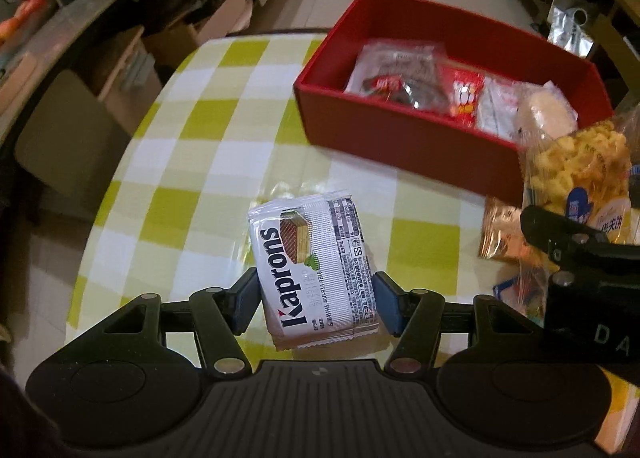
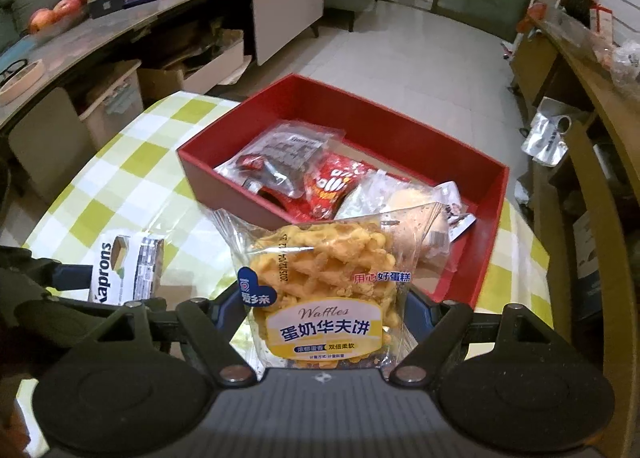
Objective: Organize snacks
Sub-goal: 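Raise the Kaprons wafer and waffle bag over the red box with both grippers, then lower both snacks into the red box and open both grippers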
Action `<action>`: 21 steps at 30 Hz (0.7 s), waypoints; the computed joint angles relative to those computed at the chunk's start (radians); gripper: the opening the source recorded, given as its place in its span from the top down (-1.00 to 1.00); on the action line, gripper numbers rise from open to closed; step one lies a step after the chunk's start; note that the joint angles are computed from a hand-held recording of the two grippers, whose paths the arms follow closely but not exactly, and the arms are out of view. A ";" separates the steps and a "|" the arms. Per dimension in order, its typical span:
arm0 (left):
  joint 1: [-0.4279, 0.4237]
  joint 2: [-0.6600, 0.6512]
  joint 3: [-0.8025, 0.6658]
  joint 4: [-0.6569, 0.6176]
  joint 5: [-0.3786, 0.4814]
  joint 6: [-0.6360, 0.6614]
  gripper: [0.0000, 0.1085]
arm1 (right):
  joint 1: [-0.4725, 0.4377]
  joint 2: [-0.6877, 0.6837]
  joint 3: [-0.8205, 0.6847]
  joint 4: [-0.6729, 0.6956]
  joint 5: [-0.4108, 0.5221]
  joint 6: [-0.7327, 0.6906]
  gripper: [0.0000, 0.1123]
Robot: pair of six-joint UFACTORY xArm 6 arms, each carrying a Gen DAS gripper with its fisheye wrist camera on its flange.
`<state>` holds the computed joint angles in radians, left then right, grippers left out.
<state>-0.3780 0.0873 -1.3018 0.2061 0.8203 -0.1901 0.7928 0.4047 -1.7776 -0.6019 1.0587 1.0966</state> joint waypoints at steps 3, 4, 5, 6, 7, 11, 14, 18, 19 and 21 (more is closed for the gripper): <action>0.001 0.028 -0.038 -0.007 -0.013 0.012 -0.23 | -0.006 0.001 -0.007 -0.009 0.009 0.012 -0.49; 0.002 0.038 -0.053 -0.013 -0.016 0.016 -0.23 | -0.009 0.002 -0.011 -0.014 0.010 0.018 -0.49; 0.003 0.052 -0.071 -0.019 -0.019 0.022 -0.23 | -0.011 0.005 -0.017 -0.019 0.013 0.023 -0.49; 0.001 0.061 -0.085 -0.017 -0.021 0.022 -0.23 | -0.014 0.008 -0.026 -0.026 0.020 0.027 -0.49; -0.002 0.070 -0.098 -0.010 -0.030 0.022 -0.23 | -0.017 0.008 -0.029 -0.034 0.022 0.031 -0.49; -0.011 0.113 -0.155 0.003 -0.048 0.028 -0.23 | -0.036 0.012 -0.040 -0.049 0.025 0.053 -0.49; -0.016 0.151 -0.203 0.004 -0.053 0.039 -0.23 | -0.049 0.024 -0.060 -0.056 0.036 0.056 -0.49; -0.019 0.207 -0.274 0.003 -0.049 0.055 -0.23 | -0.065 0.056 -0.107 -0.070 0.055 0.059 -0.49; -0.019 0.221 -0.294 -0.001 -0.047 0.058 -0.23 | -0.068 0.062 -0.116 -0.074 0.055 0.062 -0.49; -0.019 0.247 -0.327 0.002 -0.051 0.060 -0.23 | -0.075 0.075 -0.133 -0.085 0.054 0.073 -0.49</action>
<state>-0.3972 0.3345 -1.6286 0.2080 0.7695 -0.1303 0.7175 0.4800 -1.9105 -0.6872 1.1124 1.1697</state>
